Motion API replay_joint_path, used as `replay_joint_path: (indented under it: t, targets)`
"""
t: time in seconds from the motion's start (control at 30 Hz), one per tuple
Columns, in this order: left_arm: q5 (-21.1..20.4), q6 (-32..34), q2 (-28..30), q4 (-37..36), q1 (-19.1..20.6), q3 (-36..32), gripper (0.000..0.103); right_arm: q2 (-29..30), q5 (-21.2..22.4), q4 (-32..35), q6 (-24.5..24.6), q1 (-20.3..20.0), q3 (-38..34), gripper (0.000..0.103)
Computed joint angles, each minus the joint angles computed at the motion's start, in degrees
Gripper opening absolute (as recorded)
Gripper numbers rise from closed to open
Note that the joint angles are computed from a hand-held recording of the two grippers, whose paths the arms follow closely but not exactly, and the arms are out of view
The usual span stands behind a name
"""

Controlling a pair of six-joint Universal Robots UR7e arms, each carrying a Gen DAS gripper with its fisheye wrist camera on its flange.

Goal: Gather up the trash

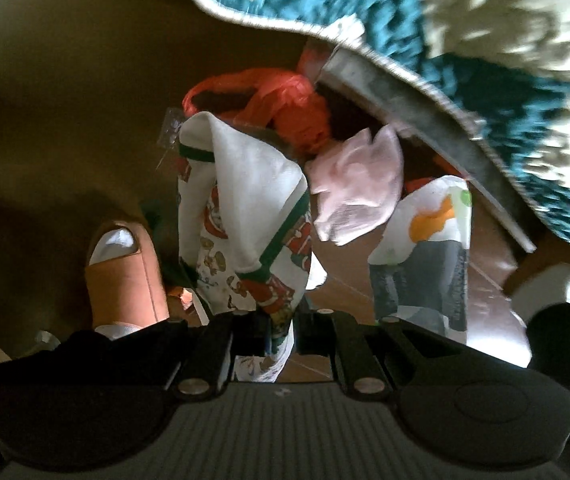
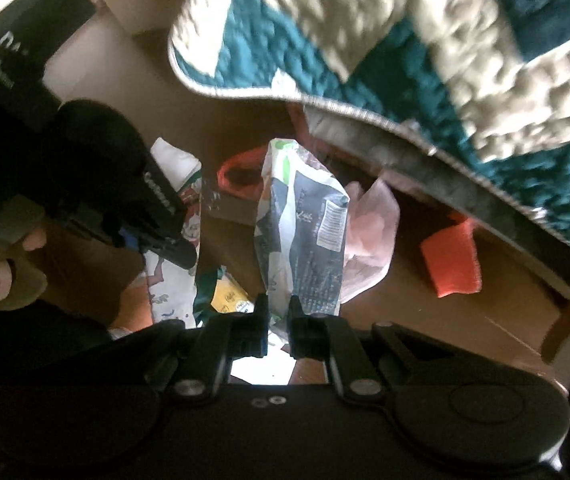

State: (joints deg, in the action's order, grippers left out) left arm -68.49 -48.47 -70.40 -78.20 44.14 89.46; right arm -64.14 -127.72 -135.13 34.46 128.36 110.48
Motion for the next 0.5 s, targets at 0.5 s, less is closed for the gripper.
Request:
replay_joint_path:
  t: [0.5]
  targets:
    - [1.30,7.35,-9.89,-4.49,-10.52,-1.33,0.009,-6.03,-10.84,16.62,16.62,14.25,-4.22,0.008]
